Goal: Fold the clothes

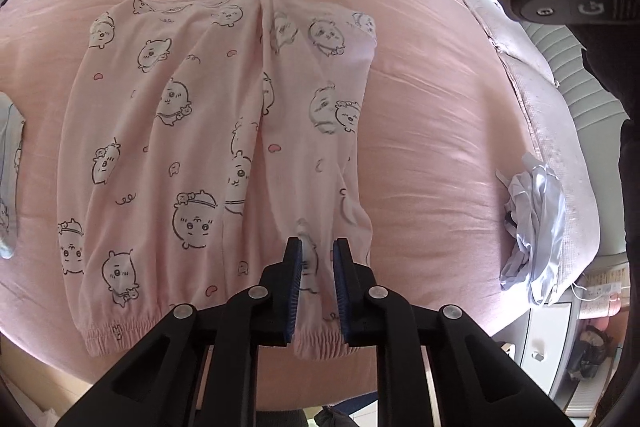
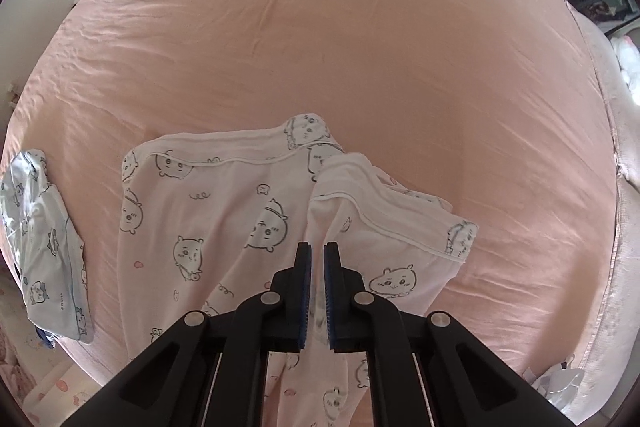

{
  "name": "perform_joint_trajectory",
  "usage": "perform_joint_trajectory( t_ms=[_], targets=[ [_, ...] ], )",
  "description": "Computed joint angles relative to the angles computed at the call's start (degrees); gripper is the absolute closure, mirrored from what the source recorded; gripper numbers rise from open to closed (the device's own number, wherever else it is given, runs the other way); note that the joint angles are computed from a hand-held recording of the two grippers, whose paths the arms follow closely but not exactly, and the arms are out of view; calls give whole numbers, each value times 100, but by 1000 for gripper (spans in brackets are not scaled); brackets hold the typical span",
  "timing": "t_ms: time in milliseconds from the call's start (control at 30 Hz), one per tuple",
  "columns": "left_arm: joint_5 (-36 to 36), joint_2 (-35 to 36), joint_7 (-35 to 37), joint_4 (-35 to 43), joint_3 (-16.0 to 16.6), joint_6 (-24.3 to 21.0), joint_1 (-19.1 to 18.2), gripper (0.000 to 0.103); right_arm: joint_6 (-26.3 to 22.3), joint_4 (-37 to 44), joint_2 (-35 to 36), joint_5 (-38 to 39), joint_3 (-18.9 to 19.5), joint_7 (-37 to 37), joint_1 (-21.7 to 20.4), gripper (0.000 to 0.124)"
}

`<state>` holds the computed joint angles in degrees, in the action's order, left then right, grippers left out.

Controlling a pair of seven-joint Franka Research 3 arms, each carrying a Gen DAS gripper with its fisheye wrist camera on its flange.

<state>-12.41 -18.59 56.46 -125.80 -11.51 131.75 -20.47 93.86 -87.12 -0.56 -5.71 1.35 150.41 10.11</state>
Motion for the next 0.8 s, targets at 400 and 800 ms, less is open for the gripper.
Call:
perform_joint_trajectory(
  t_ms=[400,800],
  targets=[
    [-389,-103,344,2,130,-685,-66,85,-292,104,185,713,-126,433,-105,117],
    [-974,137,578,182,102,-796,3,13,-87,-82,192,700,-122,577,-111,74]
  ],
)
